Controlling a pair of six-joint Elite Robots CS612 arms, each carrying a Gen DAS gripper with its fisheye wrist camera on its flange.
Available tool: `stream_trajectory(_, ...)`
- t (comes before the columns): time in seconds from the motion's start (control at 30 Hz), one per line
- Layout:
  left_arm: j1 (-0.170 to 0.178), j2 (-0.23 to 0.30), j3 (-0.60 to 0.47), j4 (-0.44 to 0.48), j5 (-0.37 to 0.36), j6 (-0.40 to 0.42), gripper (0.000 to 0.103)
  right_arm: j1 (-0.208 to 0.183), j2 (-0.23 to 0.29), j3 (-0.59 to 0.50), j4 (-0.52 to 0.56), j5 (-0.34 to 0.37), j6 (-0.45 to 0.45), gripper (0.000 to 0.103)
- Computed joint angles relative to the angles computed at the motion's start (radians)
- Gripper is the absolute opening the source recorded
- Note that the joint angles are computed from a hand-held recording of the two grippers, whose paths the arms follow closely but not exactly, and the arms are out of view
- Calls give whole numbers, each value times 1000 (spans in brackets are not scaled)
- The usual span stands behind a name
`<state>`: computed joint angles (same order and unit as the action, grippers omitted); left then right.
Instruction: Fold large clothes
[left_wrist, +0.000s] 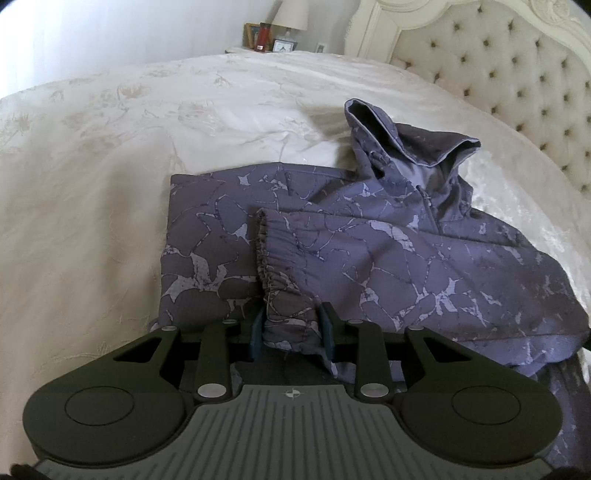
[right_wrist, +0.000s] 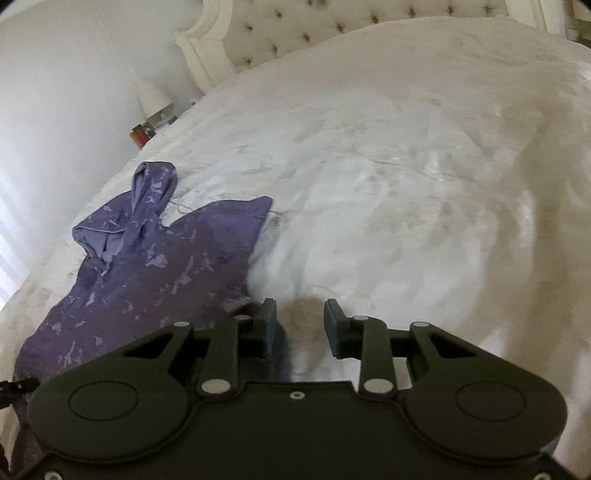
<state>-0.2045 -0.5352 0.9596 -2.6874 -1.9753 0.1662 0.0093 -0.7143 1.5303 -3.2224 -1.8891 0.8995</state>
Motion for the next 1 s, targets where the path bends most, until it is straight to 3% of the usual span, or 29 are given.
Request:
stream_trajectory(0.13, 1, 0, -1, 2, -7, 1, 31, 2, 0, 2, -29, -17, 48, 42)
stream_trajectory(0.2, 2, 1, 0, 0, -12, -1, 31, 8, -2, 13, -63, -38, 61, 50)
stream_trajectory(0.37, 4, 3, -3, 0, -20, -5, 31, 13, 7, 4, -89, -11, -13, 50)
stream_trajectory(0.63, 6, 7, -6, 3, -30, 1, 32, -5, 55, -131, 181, 44, -107, 54)
stream_trajectory(0.77, 5, 6, 3, -10, -30, 6, 32, -9, 61, -150, 227, 52, -179, 58)
stream_trajectory(0.9, 6, 1, 10, -4, -38, 37, 38, -14, 29, -114, 249, 109, -233, 65)
stream_trajectory(1.0, 5, -2, 21, -17, -38, 74, 41, -8, 9, -74, 245, 114, -272, 68)
